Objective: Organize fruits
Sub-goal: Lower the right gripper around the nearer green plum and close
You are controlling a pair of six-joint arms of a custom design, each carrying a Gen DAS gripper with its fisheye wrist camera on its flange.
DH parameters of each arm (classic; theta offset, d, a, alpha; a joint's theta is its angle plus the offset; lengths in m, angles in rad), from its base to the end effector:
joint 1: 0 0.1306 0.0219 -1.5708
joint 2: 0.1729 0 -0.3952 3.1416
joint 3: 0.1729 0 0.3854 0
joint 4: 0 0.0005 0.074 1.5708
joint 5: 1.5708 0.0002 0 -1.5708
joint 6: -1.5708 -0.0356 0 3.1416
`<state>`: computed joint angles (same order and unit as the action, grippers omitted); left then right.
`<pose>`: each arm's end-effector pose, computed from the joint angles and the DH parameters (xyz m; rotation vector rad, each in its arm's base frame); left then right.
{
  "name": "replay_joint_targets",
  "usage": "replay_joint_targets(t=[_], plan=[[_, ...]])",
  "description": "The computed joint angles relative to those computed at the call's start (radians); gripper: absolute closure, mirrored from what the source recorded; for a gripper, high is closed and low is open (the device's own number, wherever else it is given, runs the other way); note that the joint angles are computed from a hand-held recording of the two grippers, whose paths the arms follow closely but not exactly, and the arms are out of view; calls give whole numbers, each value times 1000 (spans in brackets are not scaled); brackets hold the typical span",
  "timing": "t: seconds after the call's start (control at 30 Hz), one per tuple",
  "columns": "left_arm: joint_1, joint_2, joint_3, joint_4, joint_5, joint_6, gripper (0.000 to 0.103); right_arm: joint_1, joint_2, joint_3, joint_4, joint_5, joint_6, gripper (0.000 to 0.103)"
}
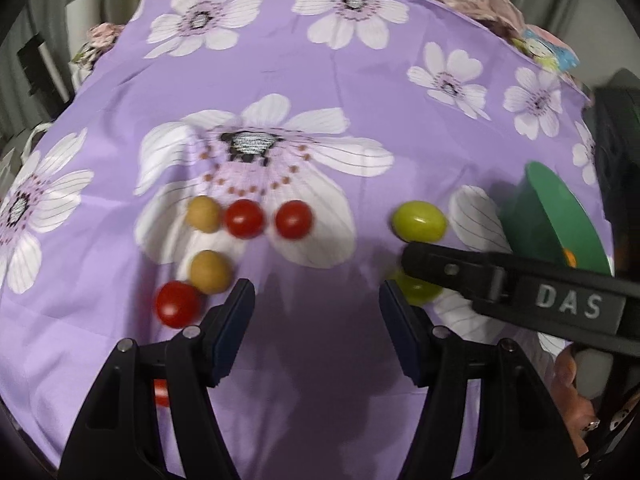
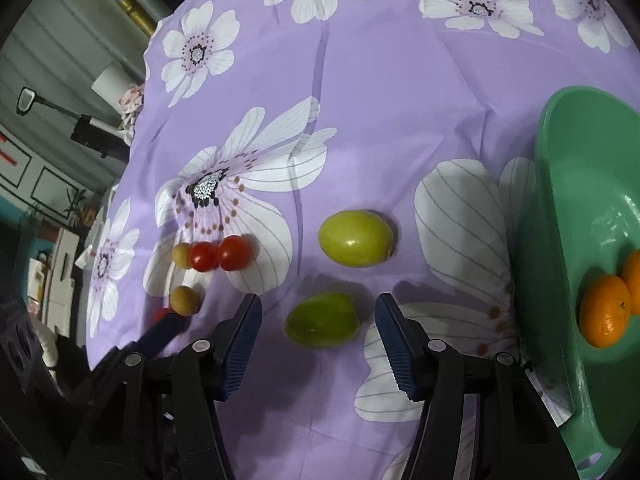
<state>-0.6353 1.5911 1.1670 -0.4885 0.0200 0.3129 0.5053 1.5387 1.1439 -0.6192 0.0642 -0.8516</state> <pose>0.4145 -0.3071 0.2730 0.4151 2.4989 -0.4175 0.4308 0.2352 0.2806 0.4786 2.5958 0.4075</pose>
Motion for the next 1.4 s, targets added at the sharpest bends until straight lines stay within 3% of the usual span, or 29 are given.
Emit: replay_joint_targets(t=[0.17, 0.47, 0.73, 0.9, 1.07, 1.4], plan=[[-9, 37, 24, 2, 89, 8, 47, -13, 10, -1, -7, -20, -25, 57], [-13, 61, 43, 1, 174, 27, 49, -42, 18, -30, 54, -130, -65, 58], [-9, 73, 51, 5, 194, 54, 50, -47, 16, -32, 58, -134, -57, 58], [-13, 80, 54, 16, 205, 50, 62, -40, 22, -26, 54, -125, -34, 59], [-14, 87, 56, 20, 196, 47, 84, -38, 30, -28, 79, -162, -18, 67], [-2, 57, 24, 56, 216, 70, 89, -33, 15, -49, 129, -168, -39, 73]])
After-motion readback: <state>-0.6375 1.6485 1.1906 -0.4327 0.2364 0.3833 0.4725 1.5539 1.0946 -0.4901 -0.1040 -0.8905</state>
